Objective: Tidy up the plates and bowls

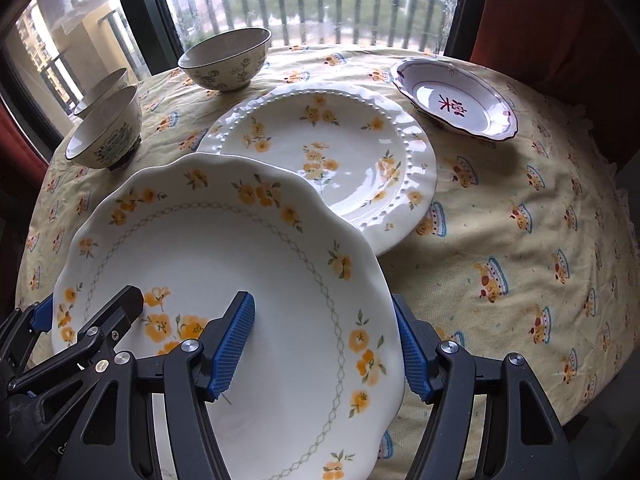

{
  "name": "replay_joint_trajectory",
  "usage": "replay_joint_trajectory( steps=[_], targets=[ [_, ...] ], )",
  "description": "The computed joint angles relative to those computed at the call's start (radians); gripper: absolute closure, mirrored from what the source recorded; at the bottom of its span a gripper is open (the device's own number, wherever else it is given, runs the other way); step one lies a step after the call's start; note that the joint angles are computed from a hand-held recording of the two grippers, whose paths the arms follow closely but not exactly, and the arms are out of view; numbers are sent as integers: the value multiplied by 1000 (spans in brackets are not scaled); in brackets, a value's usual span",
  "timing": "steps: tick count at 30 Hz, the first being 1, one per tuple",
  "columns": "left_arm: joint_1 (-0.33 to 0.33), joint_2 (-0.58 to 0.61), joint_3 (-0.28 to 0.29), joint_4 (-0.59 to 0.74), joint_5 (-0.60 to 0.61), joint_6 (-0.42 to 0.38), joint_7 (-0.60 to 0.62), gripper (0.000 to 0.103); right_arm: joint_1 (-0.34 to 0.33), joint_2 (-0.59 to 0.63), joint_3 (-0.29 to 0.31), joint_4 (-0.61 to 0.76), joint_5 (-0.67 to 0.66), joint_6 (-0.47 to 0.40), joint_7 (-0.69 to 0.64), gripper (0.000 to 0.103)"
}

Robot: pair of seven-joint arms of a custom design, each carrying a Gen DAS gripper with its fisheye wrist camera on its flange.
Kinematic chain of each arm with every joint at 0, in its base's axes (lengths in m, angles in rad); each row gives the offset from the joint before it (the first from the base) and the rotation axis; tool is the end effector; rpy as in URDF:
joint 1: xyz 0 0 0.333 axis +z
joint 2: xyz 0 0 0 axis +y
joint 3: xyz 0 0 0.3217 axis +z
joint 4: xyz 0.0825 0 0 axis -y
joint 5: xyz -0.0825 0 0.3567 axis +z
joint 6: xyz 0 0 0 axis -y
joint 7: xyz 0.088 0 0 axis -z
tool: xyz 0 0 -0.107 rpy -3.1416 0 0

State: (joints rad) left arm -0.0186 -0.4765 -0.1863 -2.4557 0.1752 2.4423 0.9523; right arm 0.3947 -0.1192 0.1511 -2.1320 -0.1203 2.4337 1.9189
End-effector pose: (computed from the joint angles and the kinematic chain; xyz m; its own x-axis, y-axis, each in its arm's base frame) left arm 0.4038 -0.0923 0.5307 0.2900 -0.9560 0.0440 -0.8330 -0.2748 -0.4802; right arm 0.4480 0.2750 0.5218 0.2756 -0.9611 -0.0181 -0.8746 -0.2429 -0.4197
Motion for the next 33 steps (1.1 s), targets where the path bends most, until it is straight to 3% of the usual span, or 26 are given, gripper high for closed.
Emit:
replay_joint_trajectory(
  steps=[16, 33],
  targets=[
    [-88, 203, -87, 169, 79, 20, -182, 34, -116, -59, -85, -75, 59, 25, -182, 31],
    [-219, 423, -81, 363, 121, -5, -253, 34, -236, -51, -141, -100, 66, 33, -285, 31]
  ],
)
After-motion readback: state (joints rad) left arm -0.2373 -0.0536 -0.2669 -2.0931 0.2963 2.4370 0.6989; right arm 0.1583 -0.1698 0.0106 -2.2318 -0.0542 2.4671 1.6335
